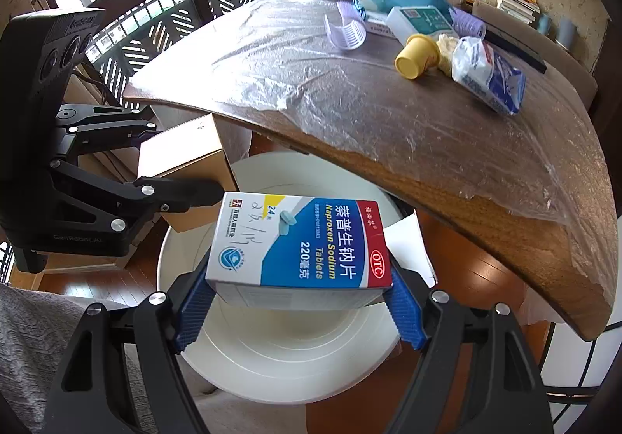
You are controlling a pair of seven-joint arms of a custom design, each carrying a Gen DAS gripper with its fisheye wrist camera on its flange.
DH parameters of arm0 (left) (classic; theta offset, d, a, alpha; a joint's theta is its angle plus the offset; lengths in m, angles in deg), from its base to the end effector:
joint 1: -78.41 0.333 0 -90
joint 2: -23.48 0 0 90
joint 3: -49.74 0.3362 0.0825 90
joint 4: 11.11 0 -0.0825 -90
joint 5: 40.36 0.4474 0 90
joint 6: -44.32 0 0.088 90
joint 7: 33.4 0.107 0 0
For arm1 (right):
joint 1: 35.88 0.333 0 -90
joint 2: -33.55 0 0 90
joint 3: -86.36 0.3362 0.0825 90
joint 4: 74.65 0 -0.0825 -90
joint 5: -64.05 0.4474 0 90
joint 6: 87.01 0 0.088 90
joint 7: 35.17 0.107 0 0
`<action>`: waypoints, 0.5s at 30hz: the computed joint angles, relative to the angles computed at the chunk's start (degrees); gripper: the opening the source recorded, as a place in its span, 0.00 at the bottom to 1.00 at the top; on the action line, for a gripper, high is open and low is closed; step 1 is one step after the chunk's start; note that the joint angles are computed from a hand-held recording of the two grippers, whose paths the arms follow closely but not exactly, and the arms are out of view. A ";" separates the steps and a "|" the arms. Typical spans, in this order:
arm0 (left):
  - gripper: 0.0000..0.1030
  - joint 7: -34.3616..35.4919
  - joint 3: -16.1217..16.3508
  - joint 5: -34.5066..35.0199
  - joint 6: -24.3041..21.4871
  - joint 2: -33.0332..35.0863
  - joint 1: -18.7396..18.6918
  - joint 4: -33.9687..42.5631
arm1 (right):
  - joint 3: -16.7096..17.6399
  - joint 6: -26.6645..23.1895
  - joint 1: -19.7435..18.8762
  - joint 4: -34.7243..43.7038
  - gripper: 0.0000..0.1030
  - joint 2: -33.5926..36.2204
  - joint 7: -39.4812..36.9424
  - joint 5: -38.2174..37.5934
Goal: Collect trash
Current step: 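Carry the brown box and medicine box with both tools over the white bin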
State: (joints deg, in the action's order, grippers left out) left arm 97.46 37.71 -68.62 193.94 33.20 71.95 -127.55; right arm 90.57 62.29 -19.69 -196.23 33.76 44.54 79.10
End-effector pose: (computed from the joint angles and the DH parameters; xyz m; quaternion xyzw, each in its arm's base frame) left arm 0.6395 -0.1988 0.3899 -0.4290 0.8631 -0.2589 0.0624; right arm 0.5967 0.2160 0.4485 -0.7906 0.5577 -0.0809 0.2397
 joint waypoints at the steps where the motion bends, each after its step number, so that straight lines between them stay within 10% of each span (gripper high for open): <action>1: 0.48 -0.52 0.13 0.59 -0.01 0.27 -0.15 0.08 | 0.02 0.05 0.01 -0.09 0.75 0.08 -0.03 0.03; 15: 0.48 -5.62 0.60 6.19 0.03 3.09 -0.92 0.99 | 0.41 -0.97 -0.89 1.54 0.75 3.54 0.71 -1.12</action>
